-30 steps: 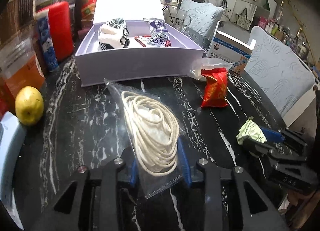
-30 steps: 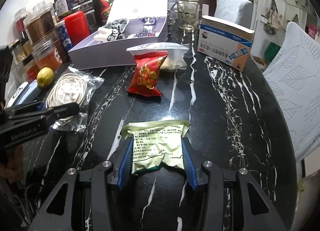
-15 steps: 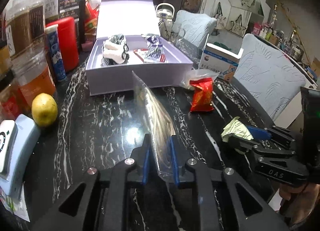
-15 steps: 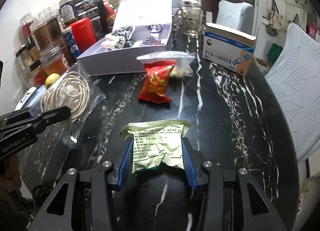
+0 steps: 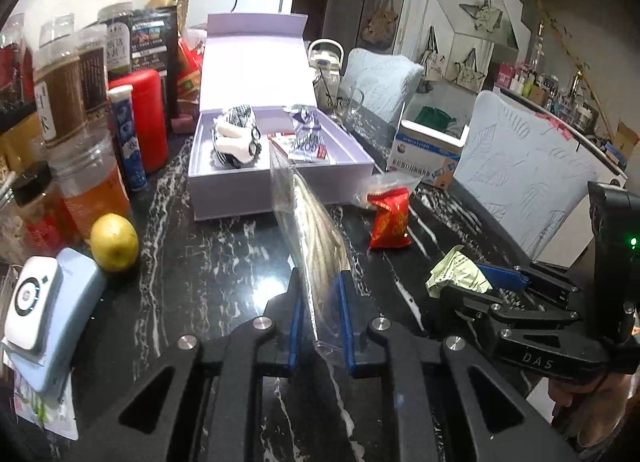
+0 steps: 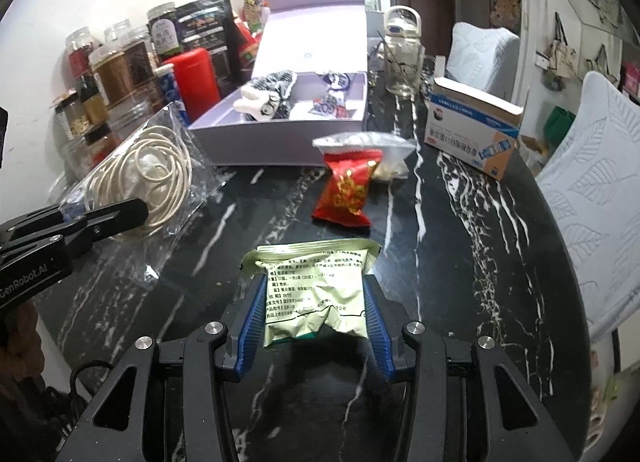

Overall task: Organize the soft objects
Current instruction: 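Lift the bagged cord and green-gold packet and carry them over the box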

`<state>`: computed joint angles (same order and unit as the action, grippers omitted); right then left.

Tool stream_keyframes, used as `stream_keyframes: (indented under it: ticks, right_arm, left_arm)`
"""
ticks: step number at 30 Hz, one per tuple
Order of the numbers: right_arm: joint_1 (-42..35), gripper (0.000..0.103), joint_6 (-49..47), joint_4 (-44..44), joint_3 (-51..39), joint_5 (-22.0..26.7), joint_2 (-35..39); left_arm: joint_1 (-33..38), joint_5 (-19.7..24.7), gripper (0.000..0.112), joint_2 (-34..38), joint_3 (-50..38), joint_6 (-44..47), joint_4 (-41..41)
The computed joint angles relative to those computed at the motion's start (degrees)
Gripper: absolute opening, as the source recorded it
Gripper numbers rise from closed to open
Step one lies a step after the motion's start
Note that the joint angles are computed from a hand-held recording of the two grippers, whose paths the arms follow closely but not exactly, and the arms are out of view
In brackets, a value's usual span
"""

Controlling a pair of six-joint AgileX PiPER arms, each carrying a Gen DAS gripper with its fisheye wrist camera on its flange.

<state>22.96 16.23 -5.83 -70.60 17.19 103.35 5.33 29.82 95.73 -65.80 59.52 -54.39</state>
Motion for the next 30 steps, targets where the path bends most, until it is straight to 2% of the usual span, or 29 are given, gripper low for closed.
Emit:
stream_keyframes:
  ticks: [8, 14, 16, 21, 24, 30]
  right_arm:
    - [-0.13, 0.046, -12.34, 9.16, -2.85, 1.26, -2.74]
    - [-1.17, 0.046, -24.33, 17.00, -10.00, 3.95, -2.30]
    - [-1.19, 0.046, -24.81, 16.34, -12.92, 4.73, -1.78]
    - [-1.81, 0.046, -28.80, 18.22, -20.47, 6.59, 0.32]
    - [-2.18, 0.046, -30.11, 18.44, -26.53, 8.18, 2.56]
    - [-2.73, 0.046, -32.05, 18.66, -41.47, 13.23, 9.65]
  left_arm:
    - [1.69, 1.30, 0.016, -3.72, -1.42, 2.94, -3.99]
    - [2.01, 1.47, 0.016, -4.00, -5.24, 4.30, -6.34]
    - [1.76, 1.34, 0.016, -3.39, -7.41, 3.34, -5.82]
    - [1.09, 1.23, 0.016, 0.34, -15.00, 0.76, -4.05]
    - [1.19, 3.44, 0.016, 4.10, -21.90, -2.12, -2.50]
    - [-0.11, 4.21, 0.016, 12.09, -37.18, -10.37, 3.41]
